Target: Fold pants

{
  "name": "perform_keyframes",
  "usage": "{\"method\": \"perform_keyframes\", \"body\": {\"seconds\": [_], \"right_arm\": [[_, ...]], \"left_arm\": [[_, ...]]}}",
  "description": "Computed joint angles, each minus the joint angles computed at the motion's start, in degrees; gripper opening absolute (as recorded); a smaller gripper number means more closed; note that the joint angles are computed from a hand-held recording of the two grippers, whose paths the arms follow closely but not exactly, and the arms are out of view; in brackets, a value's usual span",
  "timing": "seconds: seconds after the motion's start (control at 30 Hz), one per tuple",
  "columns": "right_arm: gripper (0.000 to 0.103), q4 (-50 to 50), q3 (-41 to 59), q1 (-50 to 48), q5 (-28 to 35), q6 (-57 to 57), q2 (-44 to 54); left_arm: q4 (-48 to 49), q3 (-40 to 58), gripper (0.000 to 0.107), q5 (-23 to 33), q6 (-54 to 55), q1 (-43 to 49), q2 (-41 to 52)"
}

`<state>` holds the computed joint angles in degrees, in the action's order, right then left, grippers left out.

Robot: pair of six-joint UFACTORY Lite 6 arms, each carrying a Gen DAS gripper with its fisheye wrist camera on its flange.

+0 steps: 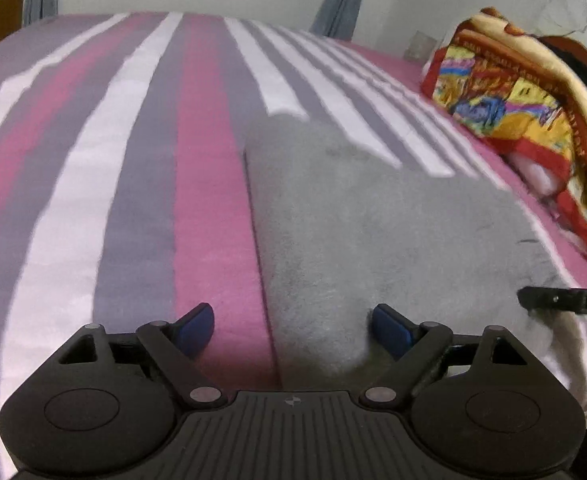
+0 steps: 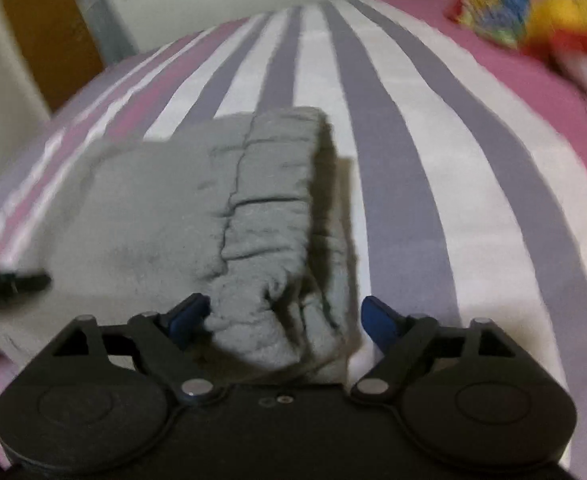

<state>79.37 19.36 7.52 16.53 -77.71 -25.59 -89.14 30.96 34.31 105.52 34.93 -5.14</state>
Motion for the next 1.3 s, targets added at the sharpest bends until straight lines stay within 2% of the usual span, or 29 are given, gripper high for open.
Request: {"method": "perform_keyframes", "body": {"seconds": [0.07,0.1,0.17,0.23,0.4,0.57,0.7,0.9,1.07,1.1,1.2,1.3], "right_arm": [[0.069,-3.9,-2.3,-2.8,3.3,2.1,-7.0],[0.069,-3.1,-3.5,-5.0,5.2,0.0,-8.7],[0.072,3.2,-4.5,-6.4,5.7,-7.9,-5.1],[0.077,6.6,-3.5,-5.7,5.7,-9.7,1.2],[0.075,2.8,-5.6,-4.3,5.4,-3.5,-5.9],[0.079,5.6,-2.7,-14.4,16.0,-9.1,3.2],[0.080,6.3,-2.1,-16.5,18.6,-11.6,5.3],[0.081,5.0,-0.3,-22.4,25.8,-14.1,10.5],[0.082,5.9,-2.0,-25.8,30.5,-14.2,6.8],[0.082,5.7,-1.6,-25.7,30.6,-14.3,7.4],[0.082,4.6,1.2,-20.1,23.2,-13.6,12.6],[0.080,4.7,-0.8,-23.4,27.1,-14.2,8.8]], "left_arm": [[2.2,-2.2,0.087,2.3,-1.3,1.7,-4.1],[2.5,-3.4,0.087,1.6,-0.7,1.8,-5.4],[-2.1,-5.0,0.087,-3.5,6.3,-0.7,-3.4],[-6.1,-5.6,0.087,-2.7,9.3,-0.1,-1.9],[-4.5,-6.3,0.087,-4.3,7.4,-0.7,-5.0],[-2.9,-7.4,0.088,-3.1,6.4,0.8,-6.5],[-1.5,-7.5,0.088,-2.1,6.5,1.8,-6.7],[0.6,-6.0,0.088,-1.2,6.1,2.3,-5.0],[1.3,-5.9,0.088,-0.9,6.6,2.5,-5.4],[1.0,-5.7,0.088,-1.3,6.8,2.3,-4.6],[0.4,-5.1,0.089,-1.9,6.0,1.4,-3.6],[1.4,-6.2,0.088,-1.0,5.5,2.3,-5.8]]}}
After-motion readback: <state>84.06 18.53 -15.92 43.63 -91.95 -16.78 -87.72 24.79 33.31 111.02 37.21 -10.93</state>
